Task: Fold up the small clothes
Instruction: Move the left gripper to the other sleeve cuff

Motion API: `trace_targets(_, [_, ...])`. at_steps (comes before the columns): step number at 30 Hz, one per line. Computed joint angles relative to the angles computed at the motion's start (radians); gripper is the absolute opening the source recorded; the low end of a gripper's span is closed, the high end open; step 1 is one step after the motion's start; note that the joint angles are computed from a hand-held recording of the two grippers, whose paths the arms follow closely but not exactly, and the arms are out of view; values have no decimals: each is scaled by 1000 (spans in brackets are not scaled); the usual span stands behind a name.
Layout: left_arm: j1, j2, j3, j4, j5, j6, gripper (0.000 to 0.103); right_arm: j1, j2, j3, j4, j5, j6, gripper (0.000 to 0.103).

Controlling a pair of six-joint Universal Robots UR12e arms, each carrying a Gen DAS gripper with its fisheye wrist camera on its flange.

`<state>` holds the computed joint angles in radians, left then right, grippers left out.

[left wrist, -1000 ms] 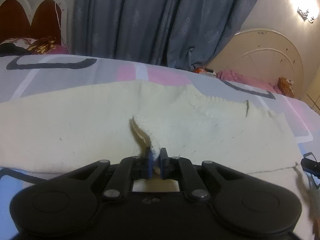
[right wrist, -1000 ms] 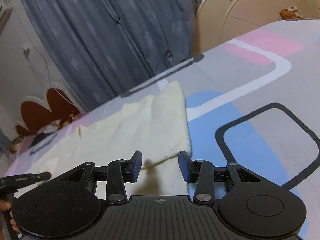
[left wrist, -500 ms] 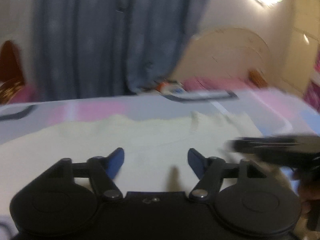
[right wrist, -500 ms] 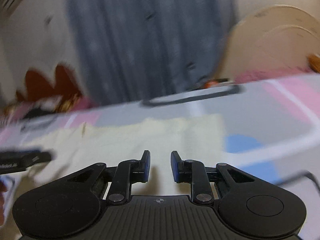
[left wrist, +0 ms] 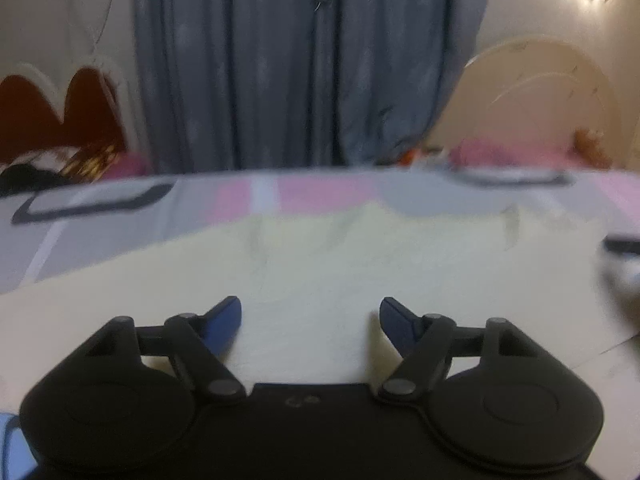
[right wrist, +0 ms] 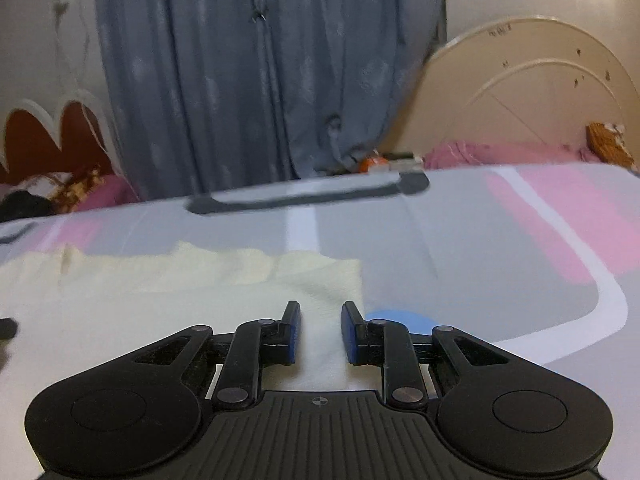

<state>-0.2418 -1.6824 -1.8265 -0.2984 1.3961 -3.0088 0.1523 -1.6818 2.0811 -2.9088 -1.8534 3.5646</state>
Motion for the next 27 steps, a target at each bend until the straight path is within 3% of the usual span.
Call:
trace_targets(5, [-72, 5, -7, -9, -59, 70, 77, 88, 2, 5, -13, 55, 10, 24])
trace_targets(9, [-88, 25, -43, -9, -27, 154, 78, 148, 19, -1, -3, 5, 4, 24])
trace_targets(14, [-19, 55, -91, -18, 29, 96, 83, 127, -42, 54, 35, -70, 66, 23])
trace_targets(18, [27, 73, -104, -4, 24, 2, 78, 137, -73, 59, 85, -128, 105, 23])
trace_targets(23, [25, 66, -85, -49, 21, 19, 80, 159, -46, 22, 155, -164, 120, 24])
trace_targets(27, [65, 94, -111, -19, -7, -16, 75, 152, -60, 17, 138, -152, 145, 24])
